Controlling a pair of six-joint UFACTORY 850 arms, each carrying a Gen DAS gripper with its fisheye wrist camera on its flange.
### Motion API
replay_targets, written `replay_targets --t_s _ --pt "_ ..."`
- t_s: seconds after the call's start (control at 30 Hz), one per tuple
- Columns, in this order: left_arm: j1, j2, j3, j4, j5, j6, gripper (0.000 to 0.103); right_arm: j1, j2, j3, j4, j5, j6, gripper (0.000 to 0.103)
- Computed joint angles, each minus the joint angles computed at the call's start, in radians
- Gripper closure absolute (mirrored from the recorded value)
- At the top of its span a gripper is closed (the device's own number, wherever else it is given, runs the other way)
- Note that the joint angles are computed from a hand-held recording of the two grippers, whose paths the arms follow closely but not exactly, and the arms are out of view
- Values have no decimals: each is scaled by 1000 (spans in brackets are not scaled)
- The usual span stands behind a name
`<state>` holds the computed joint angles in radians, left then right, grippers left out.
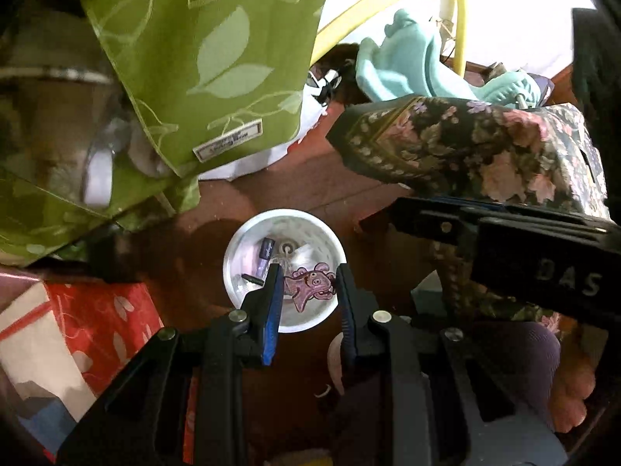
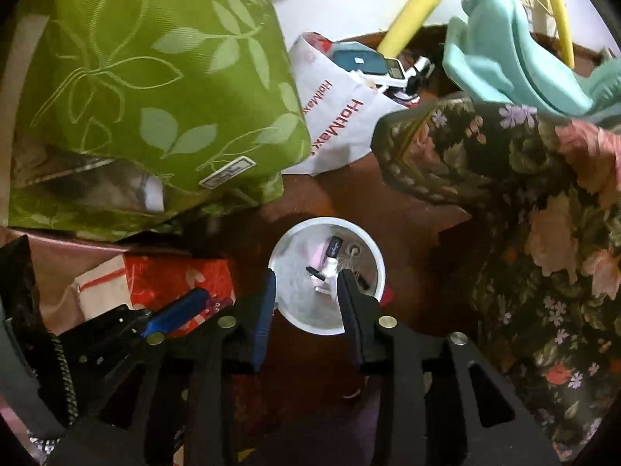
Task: Collect trash
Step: 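Move both open tools back over the bedspread items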
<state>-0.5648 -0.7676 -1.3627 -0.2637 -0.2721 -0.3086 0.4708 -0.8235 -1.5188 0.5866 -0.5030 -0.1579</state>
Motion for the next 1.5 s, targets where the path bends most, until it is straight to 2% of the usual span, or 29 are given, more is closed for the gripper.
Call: replay_targets --t_s 0.07,0.17,0.23,0.47,0.63,0.87,1.1,1.2,1.3,1.37,1.43,1.5 --pt "3 -17 -18 -27 -19 22 77 -6 6 10 7 -2 4 73" --pt "2 -49 -57 40 -63 -56 76 -10 14 20 -16 2 29 72" --pt "4 -60 -68 28 -79 -58 76 -14 26 33 -30 4 36 72" --pt "-13 -40 -66 70 -84 -79 75 -18 103 109 -71 58 44 72" --pt "-32 -19 -75 101 -84 -98 75 -25 180 180 -74 108 36 72" --pt "-81 16 -109 232 -88 -200 75 -47 306 295 -43 194 4 72" --pt "-147 1 -229 376 -135 -278 75 -98 437 413 -29 278 -19 72" --pt "-171 -17 -288 401 -149 -290 72 -131 492 462 -33 312 -19 72" --pt "-196 -54 -376 413 -168 -292 68 -170 533 503 -114 345 53 72" --pt "-208 -84 -440 401 -189 -276 64 -201 558 531 -228 364 156 70" --pt "-223 -128 -525 385 -217 -253 60 -232 577 554 -330 379 248 58" --pt "-237 -182 -622 377 -255 -235 56 -265 596 578 -457 400 367 53"
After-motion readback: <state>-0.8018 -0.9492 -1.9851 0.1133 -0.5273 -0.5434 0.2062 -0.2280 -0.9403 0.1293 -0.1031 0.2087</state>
